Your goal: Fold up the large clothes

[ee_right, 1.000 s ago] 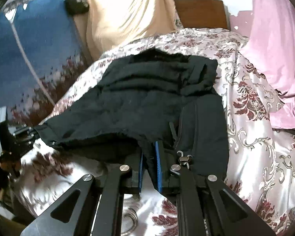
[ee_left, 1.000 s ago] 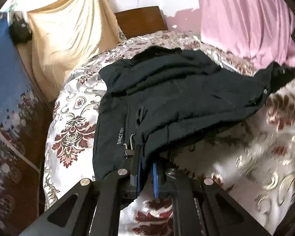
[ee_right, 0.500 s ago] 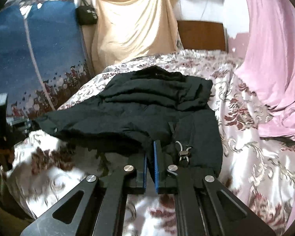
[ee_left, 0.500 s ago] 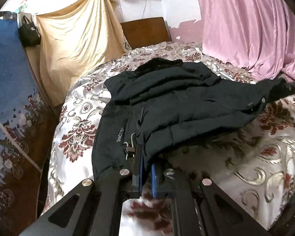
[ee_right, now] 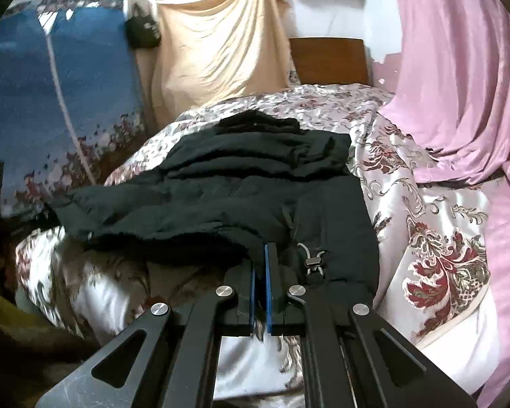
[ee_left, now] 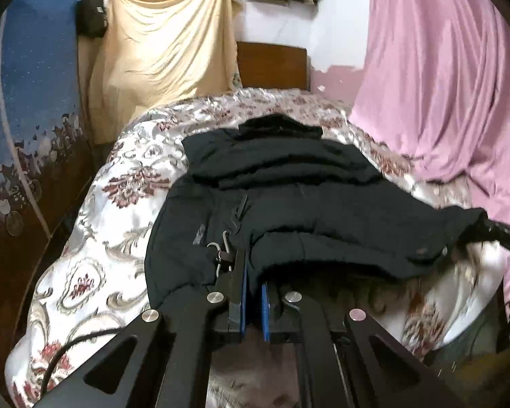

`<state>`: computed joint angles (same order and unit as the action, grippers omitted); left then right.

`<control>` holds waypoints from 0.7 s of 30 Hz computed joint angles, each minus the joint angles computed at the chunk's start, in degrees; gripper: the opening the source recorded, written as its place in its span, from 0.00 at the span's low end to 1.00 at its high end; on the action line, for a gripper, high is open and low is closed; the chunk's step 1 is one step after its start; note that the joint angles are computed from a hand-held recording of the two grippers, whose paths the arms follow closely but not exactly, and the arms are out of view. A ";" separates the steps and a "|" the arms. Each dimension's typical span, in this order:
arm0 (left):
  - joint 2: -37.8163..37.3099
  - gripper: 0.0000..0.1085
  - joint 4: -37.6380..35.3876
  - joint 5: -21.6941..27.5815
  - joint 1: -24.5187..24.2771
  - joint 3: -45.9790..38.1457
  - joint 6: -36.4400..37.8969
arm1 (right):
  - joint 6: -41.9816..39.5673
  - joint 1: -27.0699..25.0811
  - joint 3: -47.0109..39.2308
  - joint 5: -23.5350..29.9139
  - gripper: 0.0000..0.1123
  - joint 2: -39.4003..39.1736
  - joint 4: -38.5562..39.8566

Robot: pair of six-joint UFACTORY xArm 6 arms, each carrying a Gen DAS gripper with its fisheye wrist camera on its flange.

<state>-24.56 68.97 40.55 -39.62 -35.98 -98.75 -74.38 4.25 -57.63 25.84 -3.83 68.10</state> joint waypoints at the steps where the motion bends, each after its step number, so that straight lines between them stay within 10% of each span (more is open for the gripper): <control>1: 0.57 0.06 0.58 -0.77 1.12 -0.74 0.27 | -0.05 0.20 -0.89 -0.21 0.03 0.74 0.63; 10: 5.77 0.06 3.38 -7.12 9.37 -9.68 0.61 | -2.66 4.44 -12.43 -6.37 0.03 8.29 10.44; 21: 19.24 0.06 1.54 -13.65 19.60 -27.17 6.38 | 6.86 7.59 -35.46 -12.03 0.03 23.47 3.74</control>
